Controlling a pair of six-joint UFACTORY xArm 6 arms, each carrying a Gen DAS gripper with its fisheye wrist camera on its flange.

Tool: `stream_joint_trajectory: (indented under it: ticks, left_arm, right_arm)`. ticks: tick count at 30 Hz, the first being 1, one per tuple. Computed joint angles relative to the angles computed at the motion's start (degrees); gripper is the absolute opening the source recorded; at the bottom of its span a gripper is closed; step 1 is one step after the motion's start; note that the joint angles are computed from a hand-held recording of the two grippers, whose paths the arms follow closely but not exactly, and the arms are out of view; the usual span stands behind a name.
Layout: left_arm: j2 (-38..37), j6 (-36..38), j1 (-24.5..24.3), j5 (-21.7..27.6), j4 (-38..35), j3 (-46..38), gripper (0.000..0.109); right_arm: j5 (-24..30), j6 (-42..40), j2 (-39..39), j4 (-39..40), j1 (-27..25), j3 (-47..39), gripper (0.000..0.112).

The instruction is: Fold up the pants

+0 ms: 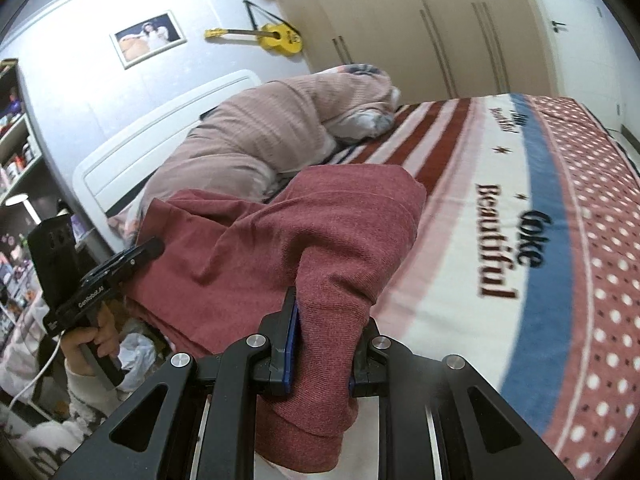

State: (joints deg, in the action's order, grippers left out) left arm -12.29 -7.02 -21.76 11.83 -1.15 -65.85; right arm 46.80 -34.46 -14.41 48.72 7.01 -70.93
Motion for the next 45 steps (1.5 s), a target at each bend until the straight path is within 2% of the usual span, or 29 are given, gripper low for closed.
stream_joint_trajectory:
  ticks: [2,8,14,18,23,30,45]
  left_arm:
    - [-1.21,5.91,1.99,0.93,-6.31,0.47,0.014]
    - [-2.55,13.49,7.77,5.29,-12.96,-0.09,0.014]
    - [-2.04,13.94,13.96,9.32,-12.48,-1.82,0.014]
    - [-1.82,11.68,16.84,10.37,-9.08,-1.87,0.014]
    - [-0.38,8.58,18.53,10.45,-5.88,-2.31,0.014]
    - [3.88,10.04,19.73,11.40,-8.74,-3.14,0.014]
    - [9.41,5.42,19.10,11.43,-3.61,-4.15,0.015]
  right_arm:
    - [-0.42,0.73,1.72,-0.33,1.99,-2.02,0.012]
    - [-1.25,2.45,7.73,-1.34,7.62,-8.61,0.012]
    - [-0.74,2.65,13.83,-0.81,12.00,-14.71,0.012]
    - [-0.56,2.34,17.77,-0.21,14.29,-18.37,0.012]
    - [-0.69,2.06,21.24,0.56,15.70,-20.87,0.012]
    - [-0.91,2.34,24.88,-0.02,16.28,-22.62,0.012]
    - [-2.00,1.34,22.42,0.42,15.81,-16.95,0.012]
